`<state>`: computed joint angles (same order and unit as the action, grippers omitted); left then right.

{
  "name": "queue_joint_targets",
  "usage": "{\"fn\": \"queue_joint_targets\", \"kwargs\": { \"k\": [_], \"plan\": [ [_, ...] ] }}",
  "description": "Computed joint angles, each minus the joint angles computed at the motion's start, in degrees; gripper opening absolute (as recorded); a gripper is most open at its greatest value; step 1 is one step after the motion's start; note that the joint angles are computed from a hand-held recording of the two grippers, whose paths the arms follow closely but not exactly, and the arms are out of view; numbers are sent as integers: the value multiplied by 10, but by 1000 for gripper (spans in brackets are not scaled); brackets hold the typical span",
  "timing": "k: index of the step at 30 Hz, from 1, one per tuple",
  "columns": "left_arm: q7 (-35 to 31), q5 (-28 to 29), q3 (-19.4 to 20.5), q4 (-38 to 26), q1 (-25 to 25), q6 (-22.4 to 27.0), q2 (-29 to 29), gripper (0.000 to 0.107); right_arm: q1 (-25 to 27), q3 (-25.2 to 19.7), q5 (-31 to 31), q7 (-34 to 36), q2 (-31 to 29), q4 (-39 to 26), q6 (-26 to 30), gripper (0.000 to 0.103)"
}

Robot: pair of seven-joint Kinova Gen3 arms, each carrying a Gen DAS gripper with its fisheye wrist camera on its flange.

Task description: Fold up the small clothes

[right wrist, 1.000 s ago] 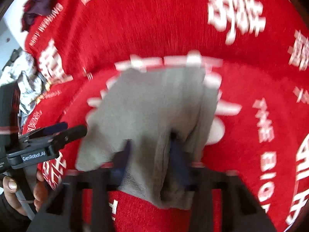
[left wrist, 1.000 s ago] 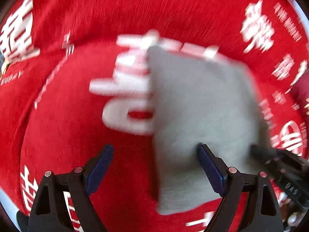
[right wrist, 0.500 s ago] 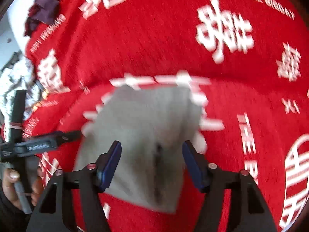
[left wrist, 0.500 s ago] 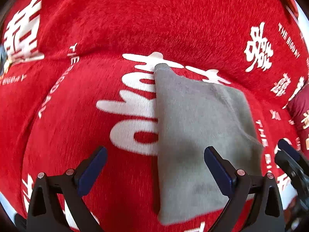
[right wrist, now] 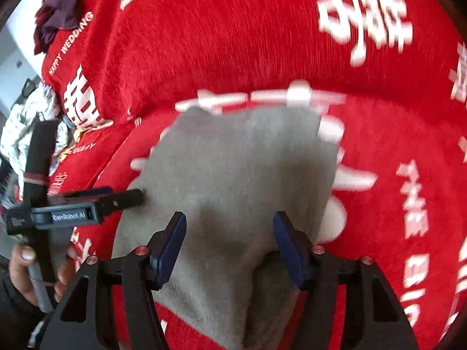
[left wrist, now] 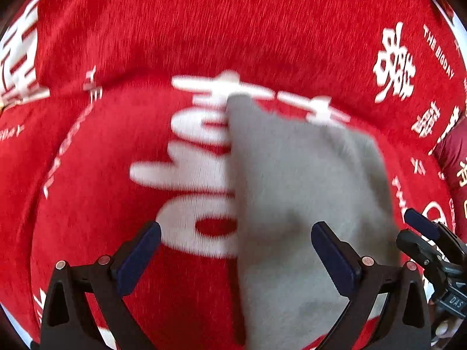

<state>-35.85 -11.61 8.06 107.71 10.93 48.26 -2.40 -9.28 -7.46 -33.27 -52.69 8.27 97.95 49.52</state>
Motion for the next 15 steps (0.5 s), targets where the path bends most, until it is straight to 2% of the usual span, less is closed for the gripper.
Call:
{"fn": "queue_joint_targets", "kwargs": {
  "k": [2,6,8,10,13,15],
  "plan": [
    [-3,-13,1,-30,0,20,28,103,-6,-7,13,-8,7,-19,-10,74],
    [-14,-41,-8,-86,24,87,99,103,-52,-6,97,-87,73,-101,8,74],
    [-20,-30,-17,-80,26,75,101,103,-68,2,129,-129,110,-138,37,74],
    [-34,-12,-25,-72,21,61,96,103,-95,25,165,-167,141,-150,38,74],
    [-43,-11,-28,-68,23,54,95,103,-75,-4,186,-185,141,-142,12,77],
    [-49,-9,-30,-68,23,51,96,103,-83,-4,205,-196,137,-140,11,77]
  ]
}}
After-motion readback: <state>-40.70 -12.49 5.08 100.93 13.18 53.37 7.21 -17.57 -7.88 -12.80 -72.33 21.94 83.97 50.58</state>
